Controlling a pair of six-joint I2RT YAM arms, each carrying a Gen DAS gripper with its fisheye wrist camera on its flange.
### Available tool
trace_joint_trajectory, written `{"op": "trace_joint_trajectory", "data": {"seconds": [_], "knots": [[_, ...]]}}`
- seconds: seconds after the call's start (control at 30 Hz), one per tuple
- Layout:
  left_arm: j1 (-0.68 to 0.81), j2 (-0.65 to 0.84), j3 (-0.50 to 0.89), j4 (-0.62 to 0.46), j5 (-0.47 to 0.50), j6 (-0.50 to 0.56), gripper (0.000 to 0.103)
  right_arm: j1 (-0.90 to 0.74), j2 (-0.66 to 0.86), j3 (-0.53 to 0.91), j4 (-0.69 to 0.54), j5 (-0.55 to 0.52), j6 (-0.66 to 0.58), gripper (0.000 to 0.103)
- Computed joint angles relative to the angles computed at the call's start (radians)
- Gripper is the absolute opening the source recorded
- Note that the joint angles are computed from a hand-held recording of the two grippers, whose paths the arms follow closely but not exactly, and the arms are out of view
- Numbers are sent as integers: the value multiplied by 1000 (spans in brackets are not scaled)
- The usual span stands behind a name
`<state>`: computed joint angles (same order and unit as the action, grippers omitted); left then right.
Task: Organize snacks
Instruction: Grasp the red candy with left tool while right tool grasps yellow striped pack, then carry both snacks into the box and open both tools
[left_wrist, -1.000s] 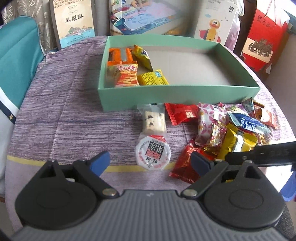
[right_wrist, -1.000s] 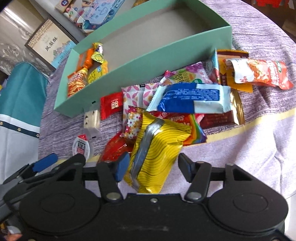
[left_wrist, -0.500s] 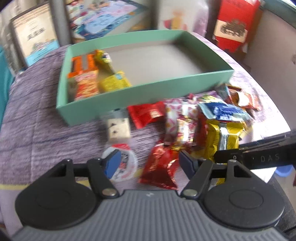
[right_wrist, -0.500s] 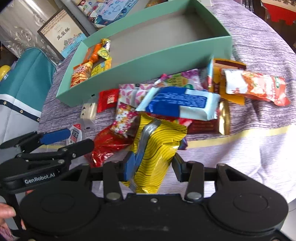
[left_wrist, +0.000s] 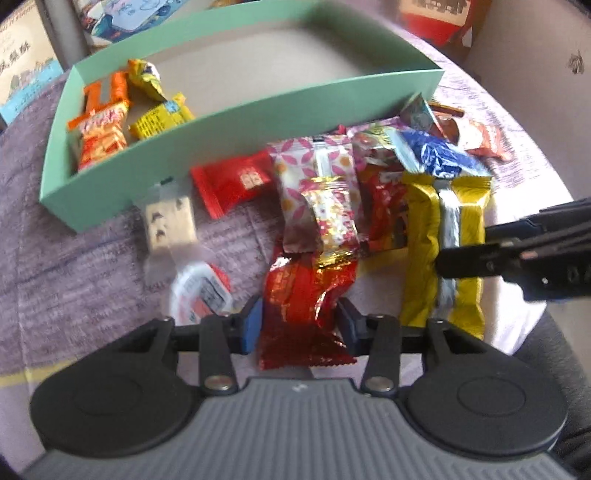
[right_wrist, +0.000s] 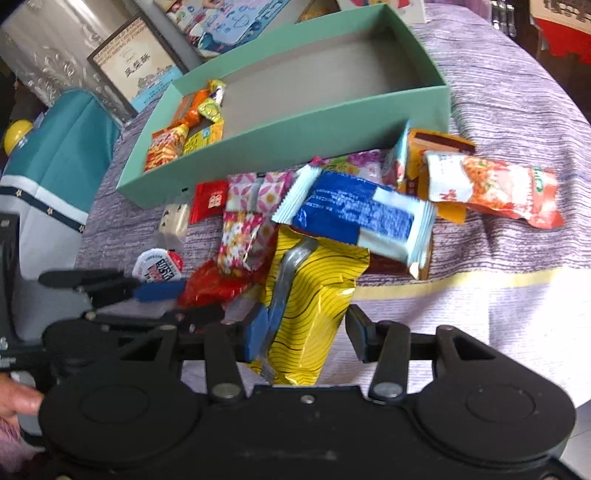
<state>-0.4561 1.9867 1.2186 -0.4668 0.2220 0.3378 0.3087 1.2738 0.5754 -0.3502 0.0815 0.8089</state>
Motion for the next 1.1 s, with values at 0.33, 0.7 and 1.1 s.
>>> {"op": "trace_joint_trajectory", "data": {"seconds": [0.33,0.7,1.1], "knots": [[43,-56,-62,-4,34,-33,52,173,54,91,-111,215,192,61],[7,-65,-109,110,-13,-49,49,220,240,193,-120,311,270,56],[44,-131,-156,102,29,-83,37,260,212,151,-38,300,213,47]]}}
